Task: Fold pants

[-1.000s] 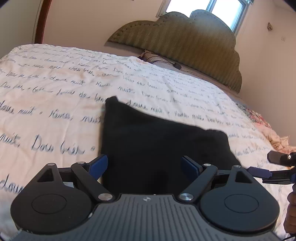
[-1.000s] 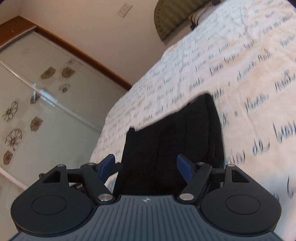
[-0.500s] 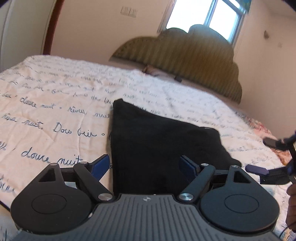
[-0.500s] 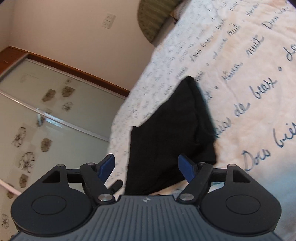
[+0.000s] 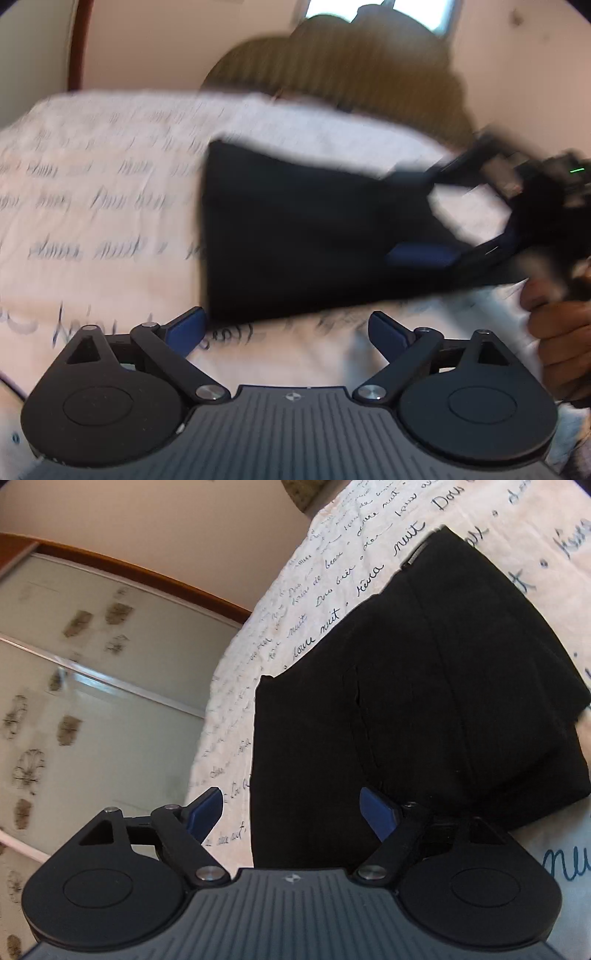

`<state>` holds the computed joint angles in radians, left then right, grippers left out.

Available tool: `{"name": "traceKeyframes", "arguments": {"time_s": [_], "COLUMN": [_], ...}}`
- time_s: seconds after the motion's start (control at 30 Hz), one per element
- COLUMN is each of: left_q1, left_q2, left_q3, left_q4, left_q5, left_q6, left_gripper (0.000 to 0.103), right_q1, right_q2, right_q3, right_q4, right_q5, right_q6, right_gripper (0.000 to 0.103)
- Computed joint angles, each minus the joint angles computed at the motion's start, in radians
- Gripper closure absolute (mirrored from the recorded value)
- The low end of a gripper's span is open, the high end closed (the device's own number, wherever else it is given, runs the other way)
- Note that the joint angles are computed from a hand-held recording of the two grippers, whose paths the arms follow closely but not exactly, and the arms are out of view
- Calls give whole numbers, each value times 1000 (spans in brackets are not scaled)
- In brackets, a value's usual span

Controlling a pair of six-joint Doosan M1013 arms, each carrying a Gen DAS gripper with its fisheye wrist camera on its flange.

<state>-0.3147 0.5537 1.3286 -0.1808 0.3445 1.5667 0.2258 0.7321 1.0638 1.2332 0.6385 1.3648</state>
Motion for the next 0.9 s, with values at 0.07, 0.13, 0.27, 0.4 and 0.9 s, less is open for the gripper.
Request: {"name": "traceKeyframes", "arguments": {"time_s": [0.07,0.13,0.27,0.4,0.9], "left_q1": [-1,6,34,106,148], "left_q2": [-1,1,-10,45,198], "left_q3": [-2,-13,-22,-116,-356], "left_q4": [3,-31,-213,-598,-640], "left_q5": [7,22,10,161,417], "left_q6": [-6,1,93,198,-21], "left_gripper": [8,11,12,13,20], "right_q1": [-5,-8,-28,-71,-114], "right_q2": [-10,-16,-57,-87,-2], "right_q3": [31,29,72,128,-43], "right_q4": [59,25,138,256,-274], "right_q5": [-9,3,3,-2,147], "right_q6": [-37,4,-115,-230,205], "right_gripper": [29,29,25,24,23]}}
